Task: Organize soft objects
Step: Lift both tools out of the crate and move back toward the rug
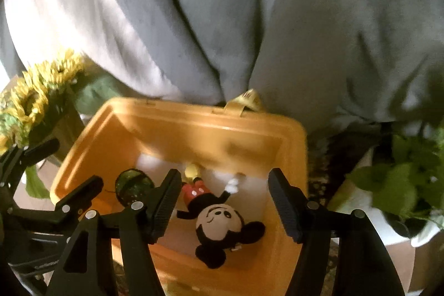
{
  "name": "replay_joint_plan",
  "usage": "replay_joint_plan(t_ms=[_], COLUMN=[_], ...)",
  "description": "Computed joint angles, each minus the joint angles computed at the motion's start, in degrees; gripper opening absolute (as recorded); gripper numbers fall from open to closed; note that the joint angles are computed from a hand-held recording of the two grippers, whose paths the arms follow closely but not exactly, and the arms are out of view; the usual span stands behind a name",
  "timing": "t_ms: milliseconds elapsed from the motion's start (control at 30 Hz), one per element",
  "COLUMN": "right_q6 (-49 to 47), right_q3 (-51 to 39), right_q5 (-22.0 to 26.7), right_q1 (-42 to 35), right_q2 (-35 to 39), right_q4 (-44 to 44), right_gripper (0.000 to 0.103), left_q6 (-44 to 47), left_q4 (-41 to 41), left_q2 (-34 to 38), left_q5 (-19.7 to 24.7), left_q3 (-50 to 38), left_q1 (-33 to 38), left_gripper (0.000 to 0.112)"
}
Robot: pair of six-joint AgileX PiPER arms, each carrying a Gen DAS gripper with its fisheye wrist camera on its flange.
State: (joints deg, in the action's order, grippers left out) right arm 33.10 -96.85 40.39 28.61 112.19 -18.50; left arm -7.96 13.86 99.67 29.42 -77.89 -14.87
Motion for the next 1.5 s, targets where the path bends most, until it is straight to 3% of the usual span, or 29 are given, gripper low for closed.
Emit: replay_joint_plan(t_ms=[133, 300, 367, 600, 1000, 1200, 1300, 1500], right_q6=[8.5, 17.6, 20.8, 29.8, 42.7, 48.4, 50.6, 53.5], right_q3=[5.2, 7.7, 9.4, 16.5, 26.9, 31.2, 33.5, 37.1], right_q5=[-1.0, 3.2, 4.4, 7.6, 16.8, 23.8, 24.4, 23.7], right_q1=[2.1, 6.0, 7.9, 13.4, 22.8, 28.4, 29.6, 30.6], right_q2=[-5.5, -10.4, -12.4, -18.4, -27.3, -29.5, -31.1, -32.2], right_q4=[-6.6, -13.6, -17.0, -26.0, -32.9, -34.8, -33.6, -30.6], right_gripper=[0.073, 0.073, 0.079, 0.08, 0.08, 0.084, 0.084, 0.084], left_q6=[-2.5, -8.9, -13.7, -30.9, -42.4, -47.4, -49.8, -49.9], left_q4=[1.2, 6.4, 11.1, 27.5, 35.1, 38.6, 39.8, 36.3], left_q2=[-4.0, -10.0, -12.3, -20.7, -31.9, -35.2, -36.3, -37.5], left_q5=[-1.0, -1.2, -1.2, 1.1, 4.7, 8.0, 10.5, 11.2], left_q3=[3.0, 6.9, 8.8, 16.5, 28.0, 32.1, 33.9, 36.7], left_q1=[-0.4, -2.1, -3.4, -8.6, -15.1, -19.4, -22.2, -23.3], left_gripper=[0.094, 0.096, 0.096, 0.099, 0.1, 0.1, 0.1, 0.1])
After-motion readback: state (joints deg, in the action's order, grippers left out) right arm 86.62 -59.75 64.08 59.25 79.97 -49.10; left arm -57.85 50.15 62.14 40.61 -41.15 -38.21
